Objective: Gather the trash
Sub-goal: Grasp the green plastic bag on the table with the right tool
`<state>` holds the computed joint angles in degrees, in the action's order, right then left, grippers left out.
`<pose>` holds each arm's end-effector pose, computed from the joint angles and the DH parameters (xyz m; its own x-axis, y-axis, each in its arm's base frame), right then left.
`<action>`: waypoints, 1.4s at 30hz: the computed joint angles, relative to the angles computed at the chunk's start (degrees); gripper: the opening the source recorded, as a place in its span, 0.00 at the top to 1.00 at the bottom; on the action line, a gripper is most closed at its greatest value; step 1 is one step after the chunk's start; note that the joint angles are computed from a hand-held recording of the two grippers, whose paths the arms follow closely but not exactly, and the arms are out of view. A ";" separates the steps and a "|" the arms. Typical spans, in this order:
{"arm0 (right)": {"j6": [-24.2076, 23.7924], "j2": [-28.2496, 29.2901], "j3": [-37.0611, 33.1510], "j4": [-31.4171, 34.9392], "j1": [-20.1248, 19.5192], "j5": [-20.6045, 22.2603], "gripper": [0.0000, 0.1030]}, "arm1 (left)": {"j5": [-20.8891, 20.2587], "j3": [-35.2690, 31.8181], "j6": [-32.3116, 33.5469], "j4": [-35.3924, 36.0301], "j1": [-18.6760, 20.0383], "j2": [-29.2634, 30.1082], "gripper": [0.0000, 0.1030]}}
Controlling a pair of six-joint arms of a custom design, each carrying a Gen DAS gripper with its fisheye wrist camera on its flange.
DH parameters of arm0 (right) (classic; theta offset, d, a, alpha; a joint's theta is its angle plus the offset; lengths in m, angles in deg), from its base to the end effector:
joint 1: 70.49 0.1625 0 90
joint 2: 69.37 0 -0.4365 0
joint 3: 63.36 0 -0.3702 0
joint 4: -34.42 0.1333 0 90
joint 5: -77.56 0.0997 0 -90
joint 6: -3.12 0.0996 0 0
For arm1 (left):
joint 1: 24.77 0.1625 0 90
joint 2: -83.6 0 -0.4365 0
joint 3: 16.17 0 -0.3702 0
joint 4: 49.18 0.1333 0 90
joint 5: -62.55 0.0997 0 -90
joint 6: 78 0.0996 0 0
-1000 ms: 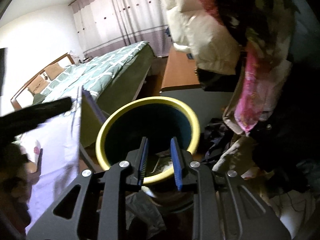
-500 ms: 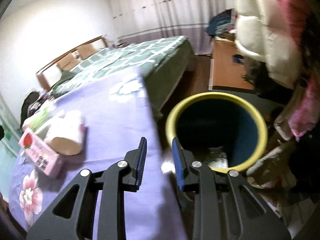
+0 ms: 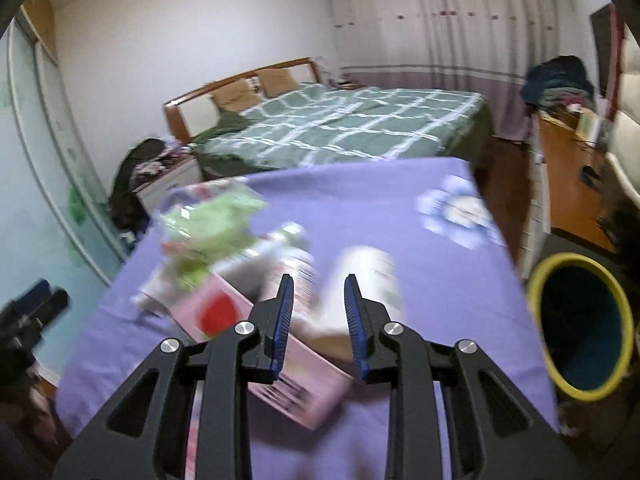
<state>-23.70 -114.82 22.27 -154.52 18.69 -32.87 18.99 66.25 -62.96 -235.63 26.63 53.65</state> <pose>0.0882 -0.7219 0.2716 -0.8357 0.0443 0.5473 -0.4142 0.6035 -0.6813 -0.2906 -0.6933 0.1067 -0.7068 0.1813 -0.6838 0.6548 0.5336 -0.5353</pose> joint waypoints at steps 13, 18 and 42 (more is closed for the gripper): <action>6.55 17.98 -32.78 22.40 3.90 -7.64 0.76 | -0.15 -5.27 1.95 0.19 2.85 1.73 0.05; 9.88 19.86 -36.59 27.75 3.51 -8.71 0.76 | -1.38 -5.72 0.92 1.74 3.80 1.69 0.05; 13.32 19.70 -36.93 29.59 3.40 -4.80 0.95 | -3.51 -4.87 -1.27 2.67 4.81 1.89 0.05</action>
